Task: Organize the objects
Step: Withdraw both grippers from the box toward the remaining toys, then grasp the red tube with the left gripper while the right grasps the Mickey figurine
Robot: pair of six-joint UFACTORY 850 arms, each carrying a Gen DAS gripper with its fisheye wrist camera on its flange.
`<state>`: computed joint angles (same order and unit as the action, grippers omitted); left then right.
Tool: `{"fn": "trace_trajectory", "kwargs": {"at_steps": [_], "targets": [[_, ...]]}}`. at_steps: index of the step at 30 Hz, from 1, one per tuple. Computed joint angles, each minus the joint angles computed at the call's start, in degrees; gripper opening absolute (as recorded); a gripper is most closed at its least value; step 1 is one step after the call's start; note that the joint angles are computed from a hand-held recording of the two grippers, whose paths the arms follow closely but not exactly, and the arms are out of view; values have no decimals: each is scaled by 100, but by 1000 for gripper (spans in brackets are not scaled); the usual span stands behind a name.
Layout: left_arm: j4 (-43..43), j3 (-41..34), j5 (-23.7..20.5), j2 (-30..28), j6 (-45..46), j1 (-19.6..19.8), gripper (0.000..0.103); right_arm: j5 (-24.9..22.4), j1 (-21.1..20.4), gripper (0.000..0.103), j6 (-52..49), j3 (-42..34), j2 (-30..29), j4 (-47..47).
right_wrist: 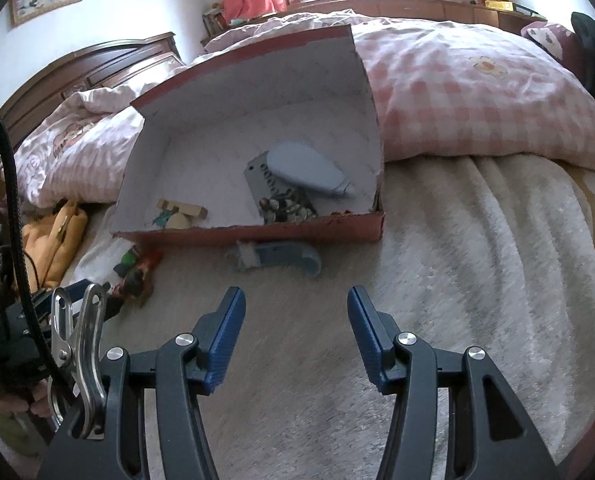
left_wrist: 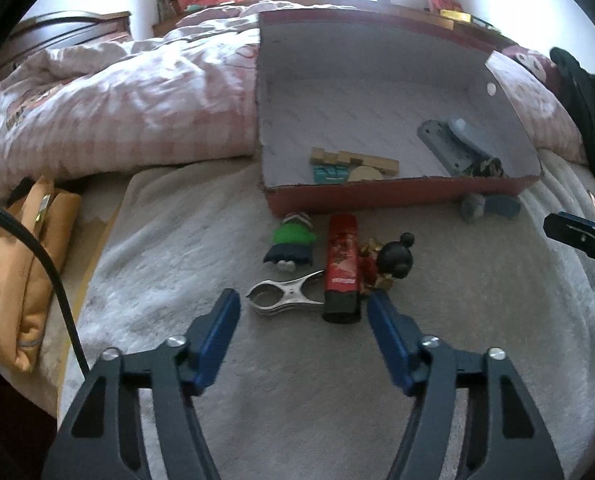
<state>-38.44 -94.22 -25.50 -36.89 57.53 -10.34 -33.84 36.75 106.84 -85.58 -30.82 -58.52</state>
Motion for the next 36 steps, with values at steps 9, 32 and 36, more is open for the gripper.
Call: {"fn": "trace_trajectory", "kwargs": {"at_steps": [9,32,36], "targets": [[100,-108,115,-130,26,-111,43,99,-24,54,-48,15,-32,123],[-645,770,-287,556,793,378,17,312,101,54,-852,-619,-464,648],[-723,891,-298,579,873,462,17,334,139,54,-1522,-1129,-807,1064]]}}
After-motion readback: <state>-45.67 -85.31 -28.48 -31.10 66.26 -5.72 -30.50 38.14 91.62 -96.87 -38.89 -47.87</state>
